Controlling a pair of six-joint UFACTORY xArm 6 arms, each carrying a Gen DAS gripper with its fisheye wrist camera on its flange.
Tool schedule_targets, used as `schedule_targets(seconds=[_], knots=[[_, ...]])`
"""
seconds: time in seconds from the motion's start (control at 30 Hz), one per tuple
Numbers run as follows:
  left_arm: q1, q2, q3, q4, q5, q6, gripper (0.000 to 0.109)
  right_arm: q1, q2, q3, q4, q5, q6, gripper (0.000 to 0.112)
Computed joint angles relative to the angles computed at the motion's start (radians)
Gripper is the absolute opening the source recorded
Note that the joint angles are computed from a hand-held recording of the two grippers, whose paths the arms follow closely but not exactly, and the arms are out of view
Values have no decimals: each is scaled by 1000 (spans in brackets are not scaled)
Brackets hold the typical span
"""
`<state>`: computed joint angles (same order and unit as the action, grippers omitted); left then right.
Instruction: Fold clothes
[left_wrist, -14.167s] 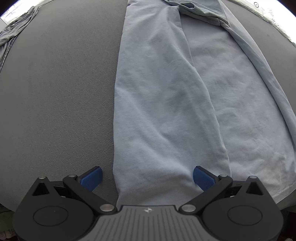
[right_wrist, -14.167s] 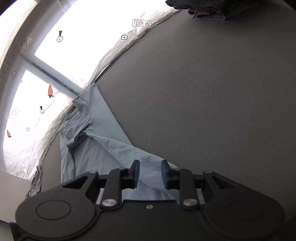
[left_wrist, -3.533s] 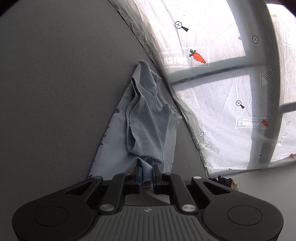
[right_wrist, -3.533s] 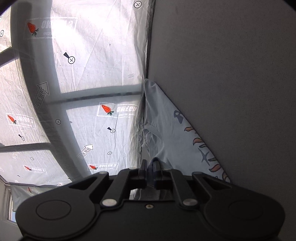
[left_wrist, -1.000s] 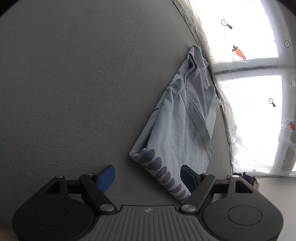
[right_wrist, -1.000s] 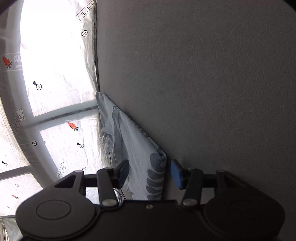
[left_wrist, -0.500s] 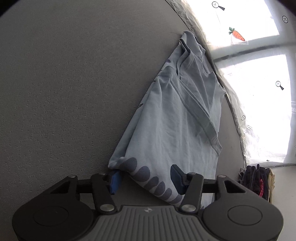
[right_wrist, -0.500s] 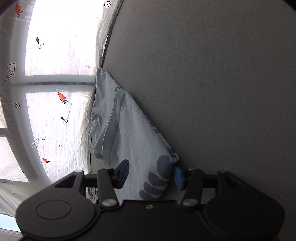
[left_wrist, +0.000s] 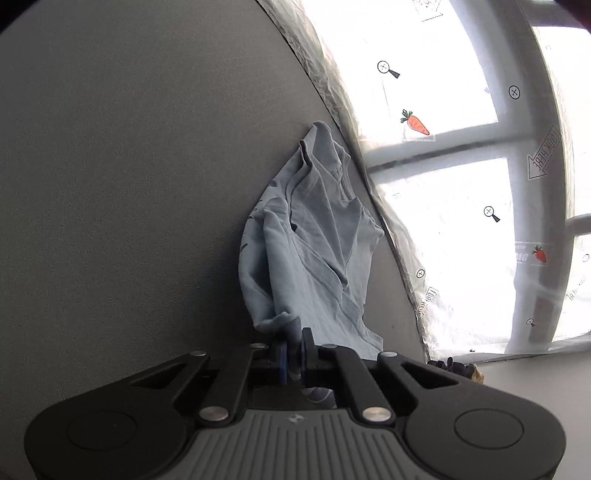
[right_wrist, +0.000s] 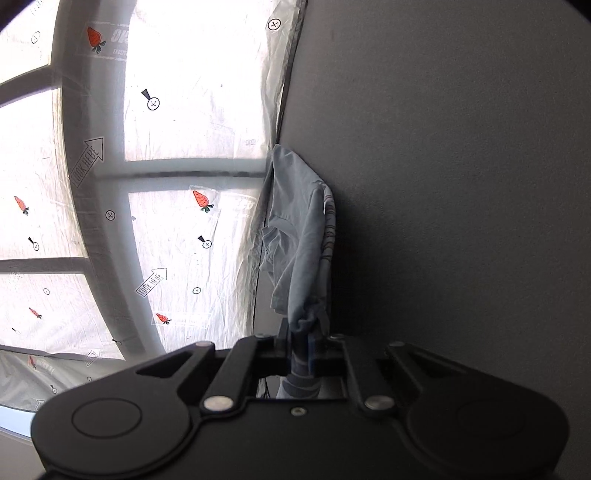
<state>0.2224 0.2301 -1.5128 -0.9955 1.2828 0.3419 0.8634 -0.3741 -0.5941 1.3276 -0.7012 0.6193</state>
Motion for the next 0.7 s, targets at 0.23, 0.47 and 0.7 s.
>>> schedule_targets(seconds=[0.23,0.47,0.7], knots=[[138,-137,28,-11,210,-58,6,212,-87,-60,213,-145,-110,8],[139,-144,110,18,160,-146,5,330,-89,-33,268,-228,17,8],[109,-112,69,-18,122,-133,5,219,-87,-34,175,-135,0,8]])
